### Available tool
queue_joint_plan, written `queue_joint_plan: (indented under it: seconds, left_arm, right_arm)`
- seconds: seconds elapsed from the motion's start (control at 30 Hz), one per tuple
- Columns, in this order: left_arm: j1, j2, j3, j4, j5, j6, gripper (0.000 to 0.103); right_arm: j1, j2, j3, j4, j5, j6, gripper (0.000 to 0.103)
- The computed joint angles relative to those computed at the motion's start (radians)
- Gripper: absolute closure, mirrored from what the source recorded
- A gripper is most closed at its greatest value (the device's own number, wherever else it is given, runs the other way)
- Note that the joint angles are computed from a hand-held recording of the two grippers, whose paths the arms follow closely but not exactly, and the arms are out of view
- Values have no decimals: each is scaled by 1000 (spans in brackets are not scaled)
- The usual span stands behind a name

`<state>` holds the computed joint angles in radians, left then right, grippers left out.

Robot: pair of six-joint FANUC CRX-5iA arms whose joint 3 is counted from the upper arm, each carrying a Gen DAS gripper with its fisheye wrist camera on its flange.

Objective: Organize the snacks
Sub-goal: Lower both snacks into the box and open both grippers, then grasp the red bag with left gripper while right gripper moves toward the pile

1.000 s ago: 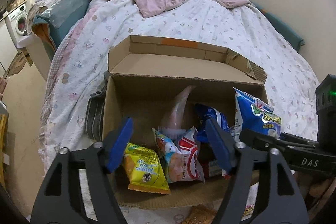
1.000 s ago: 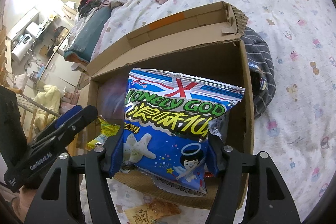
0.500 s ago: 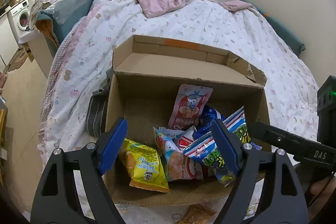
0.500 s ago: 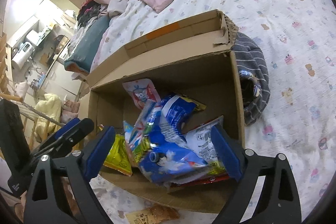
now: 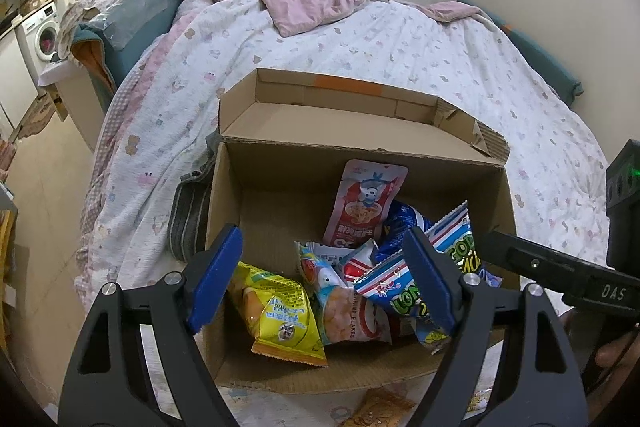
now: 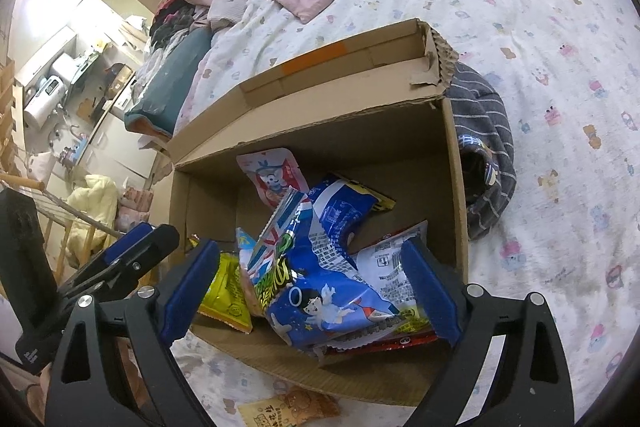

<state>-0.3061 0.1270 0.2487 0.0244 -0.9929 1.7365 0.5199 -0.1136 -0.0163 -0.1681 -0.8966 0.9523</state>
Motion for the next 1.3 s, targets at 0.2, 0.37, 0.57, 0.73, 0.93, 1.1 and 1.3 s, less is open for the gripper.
queue_joint_plan:
  seconds: [0.2,0.37,0.57,0.73,0.93,1.1,1.3]
  left_arm:
    - [25,-28,-16,64,-30,-17,23]
    - [30,-81,-30,31,-43,8,23]
    - [41,-120,-51,36,-66,-6,23]
    - [49,-170,-97,43,-63,3,23]
    - [32,-209,-156,45,-109,-16,23]
    - [17,-211,-204,98,-181,-55,23]
    - [-13,-189,-228,116,-280,-110,23]
  right_arm:
    - [20,-31,-24,46,10,-28,9]
    - [34,-86,-60,59,12,-54,9]
    - [79,-139,-94,121,-1,-114,9]
    - [109,-180,-112,138,-23,-135,9]
    - [156,-233,-147,190,-89,-176,9]
    - [192,-306,-209,199,-98,-231,9]
    - [225,-362,-268,174,-125,-307,9]
